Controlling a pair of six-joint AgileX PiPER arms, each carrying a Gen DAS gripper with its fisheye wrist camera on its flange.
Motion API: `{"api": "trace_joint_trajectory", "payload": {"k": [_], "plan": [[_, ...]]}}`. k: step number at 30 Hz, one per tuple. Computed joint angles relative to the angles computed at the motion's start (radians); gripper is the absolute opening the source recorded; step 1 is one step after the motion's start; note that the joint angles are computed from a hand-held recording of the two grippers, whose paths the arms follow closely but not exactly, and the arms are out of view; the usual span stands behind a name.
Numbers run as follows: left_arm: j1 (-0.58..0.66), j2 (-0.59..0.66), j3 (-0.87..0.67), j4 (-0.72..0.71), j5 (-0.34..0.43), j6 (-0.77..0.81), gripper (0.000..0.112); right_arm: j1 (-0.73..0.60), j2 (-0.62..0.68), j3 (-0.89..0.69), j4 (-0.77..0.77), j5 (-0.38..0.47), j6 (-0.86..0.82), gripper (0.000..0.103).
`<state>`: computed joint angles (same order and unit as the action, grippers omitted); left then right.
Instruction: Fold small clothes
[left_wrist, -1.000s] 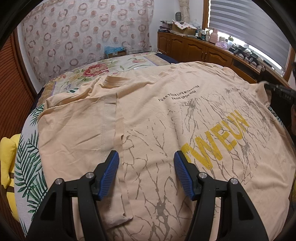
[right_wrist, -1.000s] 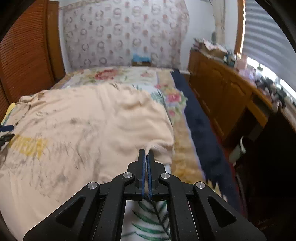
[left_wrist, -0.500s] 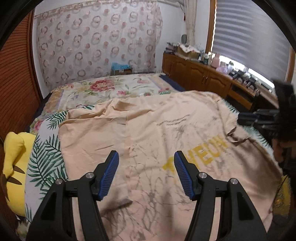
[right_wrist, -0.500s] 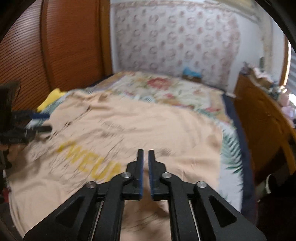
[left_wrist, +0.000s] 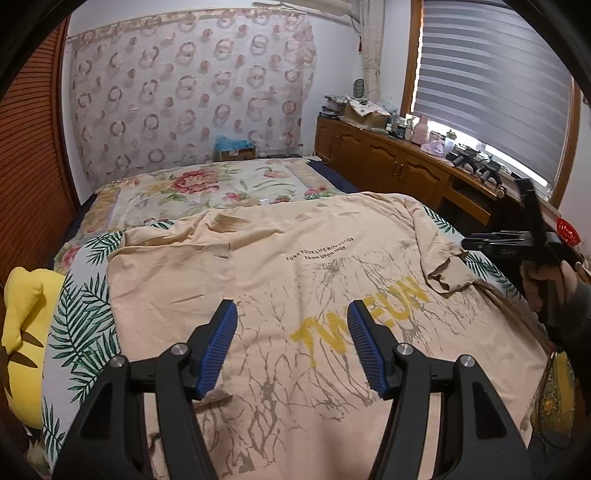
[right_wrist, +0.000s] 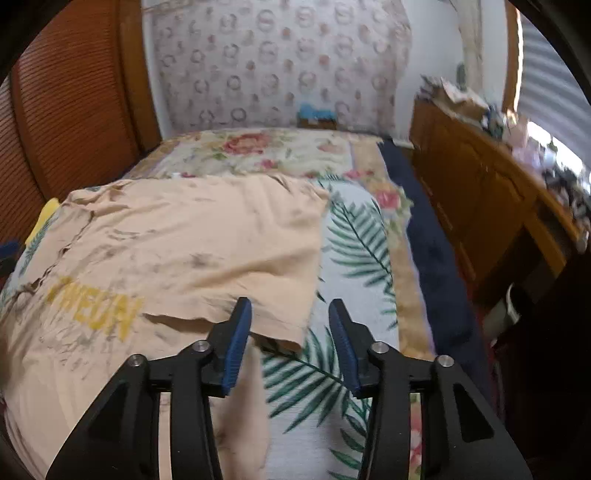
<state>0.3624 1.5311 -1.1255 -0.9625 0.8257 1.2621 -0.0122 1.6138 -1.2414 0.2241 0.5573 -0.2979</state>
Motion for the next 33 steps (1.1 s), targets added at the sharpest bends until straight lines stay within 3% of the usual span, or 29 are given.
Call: {"api": "trace_joint_trajectory", "payload": {"k": [5, 8, 9, 13, 22, 27, 33], "plan": [[-0.001, -0.011, 0.01, 0.0, 0.003, 0.006, 0.062, -0.014, 0.061, -0.025, 0.03, 0.032, -0.016, 0.044], [-0.001, -0.013, 0.013, 0.003, 0.001, 0.003, 0.062, 0.022, 0.078, -0.026, -0.052, 0.027, 0.044, 0.044], [0.0, -0.015, 0.015, 0.002, 0.002, 0.002, 0.062, 0.026, 0.078, -0.022, -0.054, 0.016, 0.042, 0.041], [0.011, -0.009, 0.021, -0.007, 0.004, 0.009, 0.062, 0.033, 0.081, -0.027, -0.023, 0.012, -0.013, 0.005], [0.032, -0.008, 0.021, -0.015, 0.011, 0.016, 0.062, 0.062, 0.074, -0.109, 0.06, 0.0, -0.118, 0.003], [0.042, 0.002, 0.017, -0.013, 0.008, 0.01, 0.062, 0.157, 0.145, -0.277, -0.027, 0.062, -0.061, 0.003], [0.05, 0.012, 0.012, -0.004, 0.009, 0.005, 0.062, 0.245, 0.318, -0.54, -0.113, 0.157, 0.011, 0.003]]}}
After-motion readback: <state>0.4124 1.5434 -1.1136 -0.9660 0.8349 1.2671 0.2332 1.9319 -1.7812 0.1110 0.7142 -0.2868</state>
